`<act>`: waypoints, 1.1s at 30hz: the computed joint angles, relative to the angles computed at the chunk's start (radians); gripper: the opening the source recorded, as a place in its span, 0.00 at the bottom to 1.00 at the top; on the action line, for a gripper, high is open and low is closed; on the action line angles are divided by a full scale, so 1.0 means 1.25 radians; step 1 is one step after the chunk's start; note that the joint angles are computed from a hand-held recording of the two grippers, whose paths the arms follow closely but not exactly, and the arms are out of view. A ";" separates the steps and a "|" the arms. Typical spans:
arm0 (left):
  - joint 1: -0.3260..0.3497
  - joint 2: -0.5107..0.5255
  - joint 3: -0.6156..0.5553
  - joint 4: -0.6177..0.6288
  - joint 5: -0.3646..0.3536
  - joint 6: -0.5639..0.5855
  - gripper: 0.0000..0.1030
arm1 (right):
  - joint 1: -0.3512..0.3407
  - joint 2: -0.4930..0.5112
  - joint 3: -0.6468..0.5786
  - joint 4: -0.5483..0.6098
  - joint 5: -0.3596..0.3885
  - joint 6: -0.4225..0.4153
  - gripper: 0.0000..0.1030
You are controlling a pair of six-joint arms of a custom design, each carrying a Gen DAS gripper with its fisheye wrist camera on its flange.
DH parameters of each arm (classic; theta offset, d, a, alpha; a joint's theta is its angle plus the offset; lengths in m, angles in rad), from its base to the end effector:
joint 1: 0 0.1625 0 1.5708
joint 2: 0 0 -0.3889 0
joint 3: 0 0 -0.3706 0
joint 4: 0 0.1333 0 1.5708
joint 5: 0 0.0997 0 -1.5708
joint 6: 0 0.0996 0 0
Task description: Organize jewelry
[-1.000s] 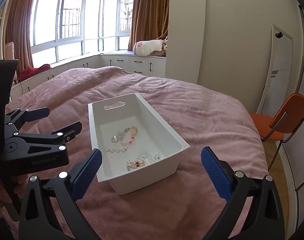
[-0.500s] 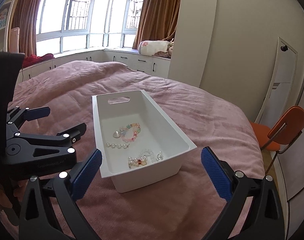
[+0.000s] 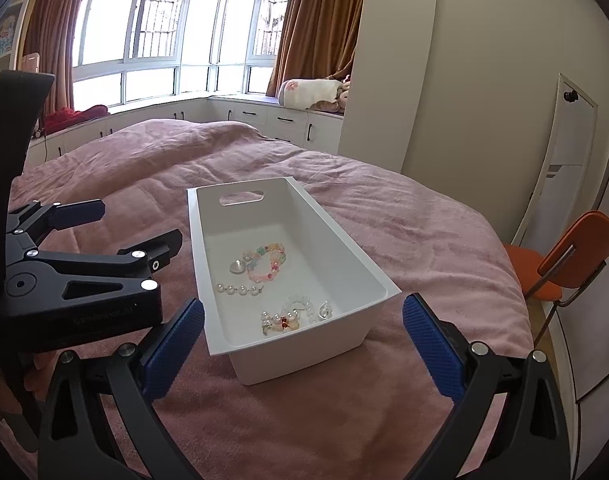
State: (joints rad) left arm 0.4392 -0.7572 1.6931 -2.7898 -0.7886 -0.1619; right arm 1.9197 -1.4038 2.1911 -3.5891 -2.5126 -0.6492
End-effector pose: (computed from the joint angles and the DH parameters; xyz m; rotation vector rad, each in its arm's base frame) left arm -0.4727 -0.4469 0.0913 1.0468 2.3057 -0.9156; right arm 0.1913 -0.3717 0.3579 0.2932 -1.8954 1.1243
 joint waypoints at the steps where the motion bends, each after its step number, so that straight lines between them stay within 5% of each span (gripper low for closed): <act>1: 0.000 -0.001 0.000 0.000 0.002 0.000 0.93 | 0.001 -0.002 0.001 0.001 0.000 0.000 0.95; 33: -0.006 -0.005 0.005 -0.005 -0.007 -0.008 0.93 | 0.003 -0.009 0.001 0.022 -0.004 0.023 0.95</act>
State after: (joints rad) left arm 0.4315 -0.7631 1.6995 -2.7960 -0.7972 -0.1725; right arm 1.9235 -1.4151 2.1921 -3.5620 -2.5171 -0.6201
